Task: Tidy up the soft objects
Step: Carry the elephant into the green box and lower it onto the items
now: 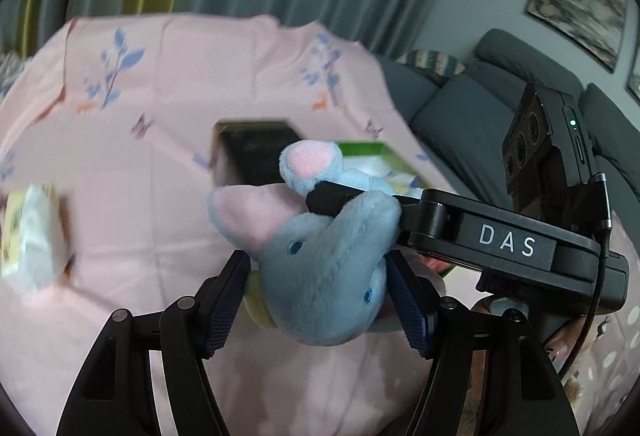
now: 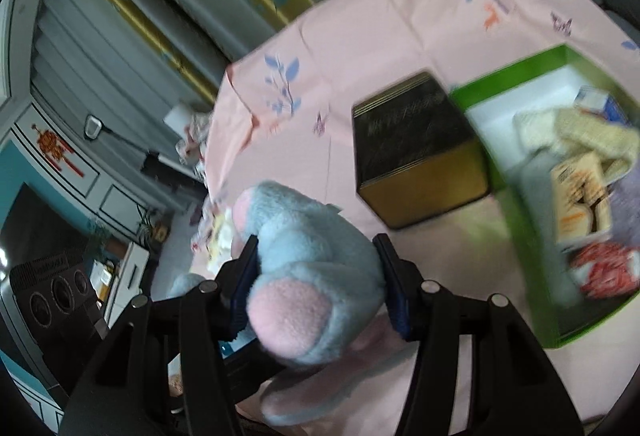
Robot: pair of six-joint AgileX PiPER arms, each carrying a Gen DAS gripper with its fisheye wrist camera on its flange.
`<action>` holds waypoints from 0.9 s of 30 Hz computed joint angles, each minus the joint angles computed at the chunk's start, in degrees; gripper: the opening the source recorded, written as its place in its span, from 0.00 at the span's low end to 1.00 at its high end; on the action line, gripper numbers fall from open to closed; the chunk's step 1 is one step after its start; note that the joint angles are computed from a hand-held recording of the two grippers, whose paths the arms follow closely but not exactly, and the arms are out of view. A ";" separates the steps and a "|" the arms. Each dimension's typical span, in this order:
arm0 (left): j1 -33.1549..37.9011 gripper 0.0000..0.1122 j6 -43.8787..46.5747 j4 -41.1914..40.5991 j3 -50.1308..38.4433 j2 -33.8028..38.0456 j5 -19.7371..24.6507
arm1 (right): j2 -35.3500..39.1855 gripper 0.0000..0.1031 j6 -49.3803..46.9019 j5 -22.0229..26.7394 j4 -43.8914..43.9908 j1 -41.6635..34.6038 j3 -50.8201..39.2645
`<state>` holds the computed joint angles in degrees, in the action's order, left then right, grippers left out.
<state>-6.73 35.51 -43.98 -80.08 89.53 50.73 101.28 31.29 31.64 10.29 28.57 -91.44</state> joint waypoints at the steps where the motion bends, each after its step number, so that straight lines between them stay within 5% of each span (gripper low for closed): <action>1: -1.13 0.62 -0.68 -0.13 -0.64 -0.29 -0.44 | -1.05 0.52 0.77 0.08 -1.19 -0.23 0.31; 6: -5.61 0.62 -2.50 -0.38 -6.13 1.41 -0.85 | -5.54 0.52 6.84 0.50 -10.94 -0.96 0.78; 21: -20.44 0.62 -15.97 11.69 -32.99 19.08 0.46 | -10.58 0.52 3.04 -2.93 -10.46 -13.95 6.35; 27: -23.79 0.62 -18.20 14.72 -37.50 24.96 0.12 | -8.97 0.52 -6.40 -3.16 1.39 -20.82 8.59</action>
<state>-30.53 17.31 -29.26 -117.58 114.49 50.84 92.31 24.89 28.48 11.68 7.75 -82.85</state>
